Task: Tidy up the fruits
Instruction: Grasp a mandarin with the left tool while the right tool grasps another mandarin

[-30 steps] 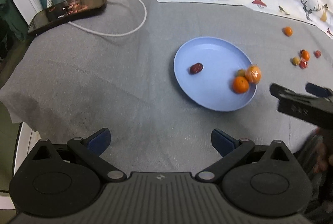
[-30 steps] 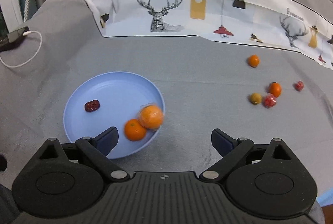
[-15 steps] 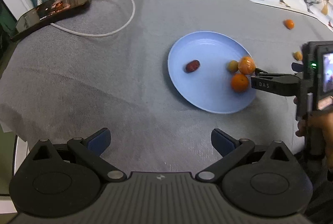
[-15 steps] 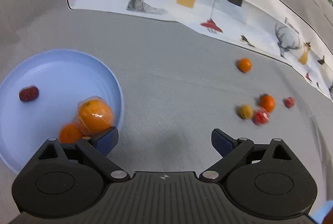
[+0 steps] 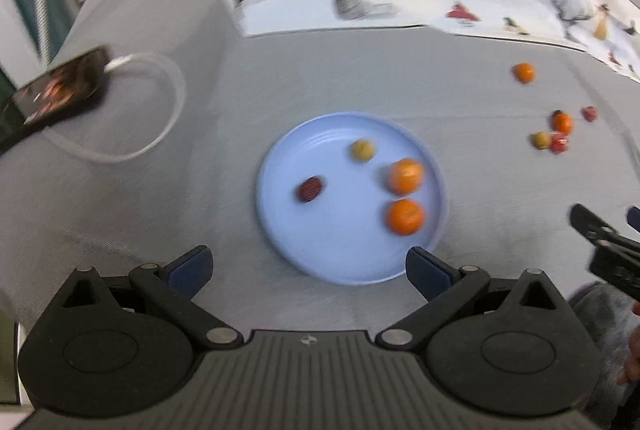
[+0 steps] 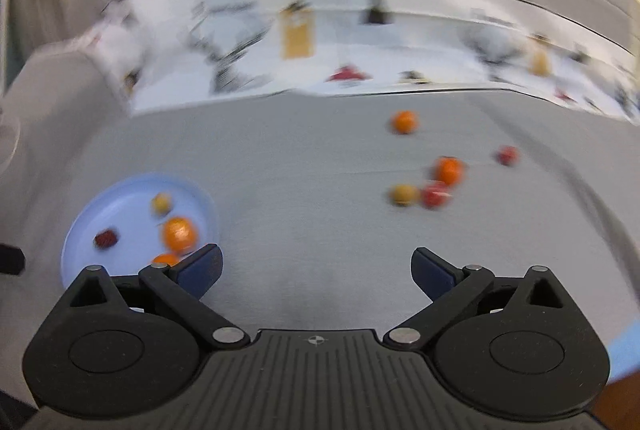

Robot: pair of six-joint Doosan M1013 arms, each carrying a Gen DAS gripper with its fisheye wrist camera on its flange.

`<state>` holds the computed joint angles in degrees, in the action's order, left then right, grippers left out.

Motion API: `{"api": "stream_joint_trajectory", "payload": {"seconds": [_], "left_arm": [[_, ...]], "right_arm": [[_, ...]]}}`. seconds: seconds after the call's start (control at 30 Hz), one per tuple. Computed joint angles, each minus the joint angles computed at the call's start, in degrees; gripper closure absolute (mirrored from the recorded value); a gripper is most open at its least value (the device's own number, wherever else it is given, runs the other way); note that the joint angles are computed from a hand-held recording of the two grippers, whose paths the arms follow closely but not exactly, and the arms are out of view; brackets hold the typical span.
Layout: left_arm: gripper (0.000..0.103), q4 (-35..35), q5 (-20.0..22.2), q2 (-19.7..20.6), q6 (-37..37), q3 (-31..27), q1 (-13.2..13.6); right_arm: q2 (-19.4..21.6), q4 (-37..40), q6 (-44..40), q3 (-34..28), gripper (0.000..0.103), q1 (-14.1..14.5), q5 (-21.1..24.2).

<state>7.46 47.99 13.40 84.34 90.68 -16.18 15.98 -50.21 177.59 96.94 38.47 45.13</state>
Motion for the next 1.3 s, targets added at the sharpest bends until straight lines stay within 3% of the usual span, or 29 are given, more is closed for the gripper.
{"api": "stream_joint_trajectory", "payload": {"seconds": [0.13, 0.33, 0.47, 0.6, 0.77, 0.97, 1.13, 1.2, 1.23, 1.27, 1.3], "left_arm": [[0.000, -1.9, 0.1, 0.6, 2.0, -0.8, -2.6], [0.000, -3.7, 0.0, 3.7, 4.3, -3.3, -6.8], [0.000, -3.8, -1.5, 7.0, 5.6, -5.8, -9.3], [0.000, -2.3, -2.8, 12.1, 7.4, -9.8, -11.5], [0.000, -3.2, -0.1, 20.0, 7.6, -19.3, -12.1], [0.000, -4.2, 6.0, 31.5, 5.4, -36.4, -12.5], [0.000, -7.7, 12.3, 40.1, 7.1, -50.7, -13.1], [0.000, -7.7, 13.9, 42.5, 8.1, -54.6, -13.6], [0.001, -7.1, 14.6, 43.4, 8.1, -56.1, -13.9], [0.001, -6.2, 15.5, 44.3, 7.8, -57.6, -14.3], [0.010, -5.5, 15.8, 44.8, 7.6, -58.6, -14.6]], "right_arm": [[-3.2, -3.2, 7.2, 3.8, 0.002, -0.7, 3.6], [-5.4, -5.5, 13.4, 7.8, 0.002, -3.0, 4.6], [-5.3, -6.4, 14.6, 8.9, 0.002, -5.7, 3.1], [-4.0, -4.8, 12.6, 9.1, 0.001, -10.3, -2.0], [0.4, 2.1, 6.1, 7.0, 0.001, -16.0, -9.2], [6.9, 7.6, 0.2, 2.1, 0.002, -19.0, -14.2], [11.2, 14.3, -7.0, -2.4, 0.003, -20.5, -15.0], [12.3, 11.5, -6.3, -3.6, 0.003, -20.0, -13.3], [12.8, 9.2, -5.6, -4.1, 0.009, -19.6, -11.5], [13.1, 6.1, -4.4, -4.4, 0.031, -18.9, -9.5], [12.9, 4.6, -4.6, -4.2, 0.067, -18.7, -9.2]]}}
